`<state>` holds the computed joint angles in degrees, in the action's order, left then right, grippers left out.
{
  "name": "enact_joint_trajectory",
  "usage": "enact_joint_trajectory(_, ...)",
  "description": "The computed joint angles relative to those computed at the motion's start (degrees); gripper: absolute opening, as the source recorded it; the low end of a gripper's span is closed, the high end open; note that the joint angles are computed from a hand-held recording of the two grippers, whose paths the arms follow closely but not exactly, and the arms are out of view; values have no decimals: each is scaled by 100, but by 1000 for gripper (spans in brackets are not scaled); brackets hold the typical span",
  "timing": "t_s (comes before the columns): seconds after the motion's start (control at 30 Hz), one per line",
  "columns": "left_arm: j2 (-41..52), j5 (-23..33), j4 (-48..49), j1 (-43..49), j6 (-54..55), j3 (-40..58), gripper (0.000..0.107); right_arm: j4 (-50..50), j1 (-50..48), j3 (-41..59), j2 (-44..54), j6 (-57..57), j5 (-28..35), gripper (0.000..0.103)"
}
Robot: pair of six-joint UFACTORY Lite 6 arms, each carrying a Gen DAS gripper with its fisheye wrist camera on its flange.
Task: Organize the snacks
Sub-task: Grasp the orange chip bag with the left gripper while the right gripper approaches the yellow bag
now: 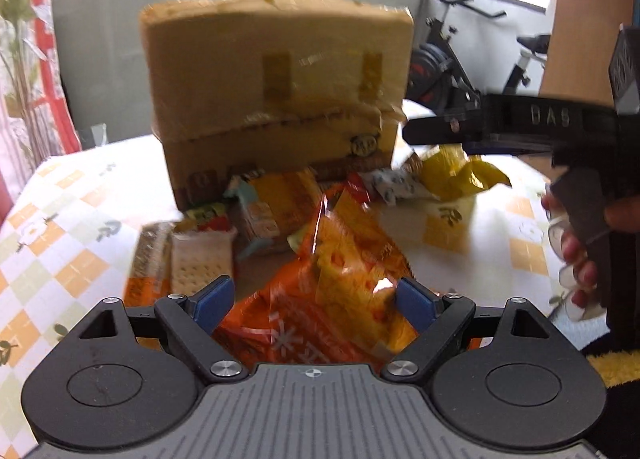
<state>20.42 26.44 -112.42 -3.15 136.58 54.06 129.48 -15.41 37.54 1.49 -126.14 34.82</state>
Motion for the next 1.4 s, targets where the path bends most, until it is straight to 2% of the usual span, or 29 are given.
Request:
enact_joint_trajectory(0.13,215,-177,-204,-24,4,165,91,-72,-26,31,67,74,12,103)
enact_joint_trajectory(0.27,667,-931,-1775,-289,1130,661,91,-145,-37,54,122,179,-22,103)
enact_joint_trajectory(0.37,1016,-961,-1607,-204,696,1095,90,-148,-32,49,136,185,-37,103)
enact_joint_trajectory(0.43,1098,-1070,-2054,-204,982,1236,89,-120,-35,40,136,164,-39,103)
enact_joint_trajectory(0.5,1064,-981,-1685,-87,465,1250,86,-84,-37,30,141,125,-37,103)
enact_joint_trajectory(0.63,599,-354,-705,291,-396,800,87,-85,-57,21,139,146,-18,103)
enact_joint_trajectory(0.77,179,69,115,490,-938,345,95,-115,-65,9,116,181,7,103)
enact_joint_trajectory(0.93,98,-135,210,324,-1039,157,95,-80,-38,-21,50,155,4,103)
enact_joint_trajectory(1.13,454,-268,1015,413,-2206,495,95,-101,-72,-40,54,212,13,103)
enact_joint_trajectory(1.4,1161,206,2297,643,-3665,1080,96,-272,-98,37,199,411,-15,103)
